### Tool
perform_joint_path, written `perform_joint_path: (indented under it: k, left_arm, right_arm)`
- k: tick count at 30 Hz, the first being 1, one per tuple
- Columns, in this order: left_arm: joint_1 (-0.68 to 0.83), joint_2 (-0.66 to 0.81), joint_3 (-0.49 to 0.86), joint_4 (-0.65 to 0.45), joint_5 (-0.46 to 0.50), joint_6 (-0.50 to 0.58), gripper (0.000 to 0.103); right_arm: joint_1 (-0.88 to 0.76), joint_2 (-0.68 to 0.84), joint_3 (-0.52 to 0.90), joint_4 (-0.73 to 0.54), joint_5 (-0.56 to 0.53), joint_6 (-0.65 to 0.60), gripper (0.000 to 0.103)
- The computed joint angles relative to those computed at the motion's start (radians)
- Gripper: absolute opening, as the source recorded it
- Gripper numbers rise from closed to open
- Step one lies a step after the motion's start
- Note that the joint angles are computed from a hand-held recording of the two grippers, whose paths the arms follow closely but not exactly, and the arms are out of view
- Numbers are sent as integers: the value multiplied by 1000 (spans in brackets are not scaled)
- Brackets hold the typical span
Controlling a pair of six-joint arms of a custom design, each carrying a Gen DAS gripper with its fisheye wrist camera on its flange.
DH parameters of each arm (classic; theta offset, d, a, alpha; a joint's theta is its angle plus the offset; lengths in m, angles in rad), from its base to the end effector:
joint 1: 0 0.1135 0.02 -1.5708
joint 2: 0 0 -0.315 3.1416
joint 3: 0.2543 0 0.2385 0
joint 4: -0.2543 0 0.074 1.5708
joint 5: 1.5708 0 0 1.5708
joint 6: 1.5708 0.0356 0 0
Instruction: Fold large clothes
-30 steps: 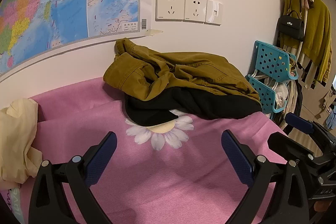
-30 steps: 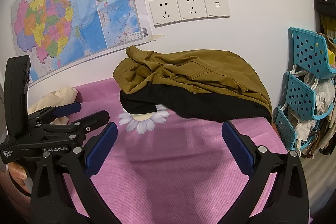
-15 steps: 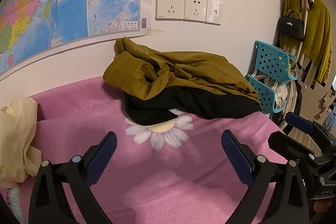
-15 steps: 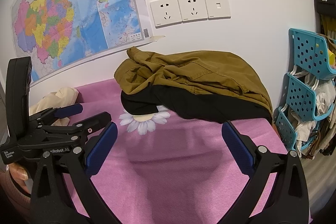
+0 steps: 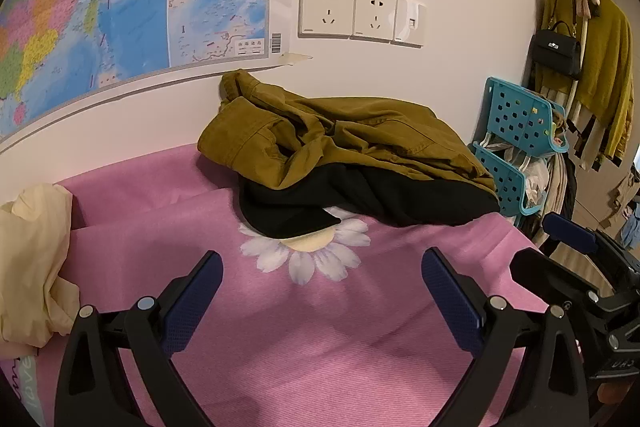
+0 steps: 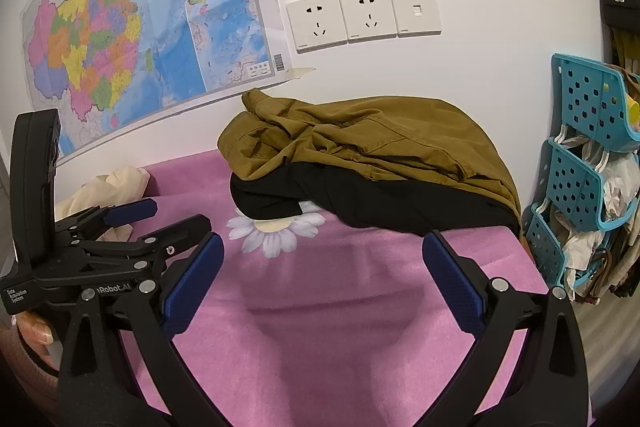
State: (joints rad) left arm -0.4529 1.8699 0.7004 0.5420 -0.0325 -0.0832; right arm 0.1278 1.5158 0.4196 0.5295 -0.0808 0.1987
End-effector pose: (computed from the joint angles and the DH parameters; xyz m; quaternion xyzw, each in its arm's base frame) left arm 0.3125 -0.1508 0.1611 0.1565 0.8769 -0.1064 0.4419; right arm 0.2515 0.0352 0.1913 0.0116 0.8760 0.1131 0.4687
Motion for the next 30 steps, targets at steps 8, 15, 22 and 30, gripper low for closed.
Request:
perform_joint_path:
  k: [8,15,22,30]
  left_arm:
    - [6,5,13,-19,1,-5,96]
    - [26,26,65,-78,15,-2,96]
    - [83,116,204,-168,10,-12,96]
    - [148,272,431,-296,-19,-40,96]
  right_arm:
    - [-2,18,24,-5,-1,-8,98]
    - [-18,59,86,-28,-22,-52,98]
    - [-26,205,304,-118,-42,-175,98]
    - [17,452,690,-320,19,-330,96]
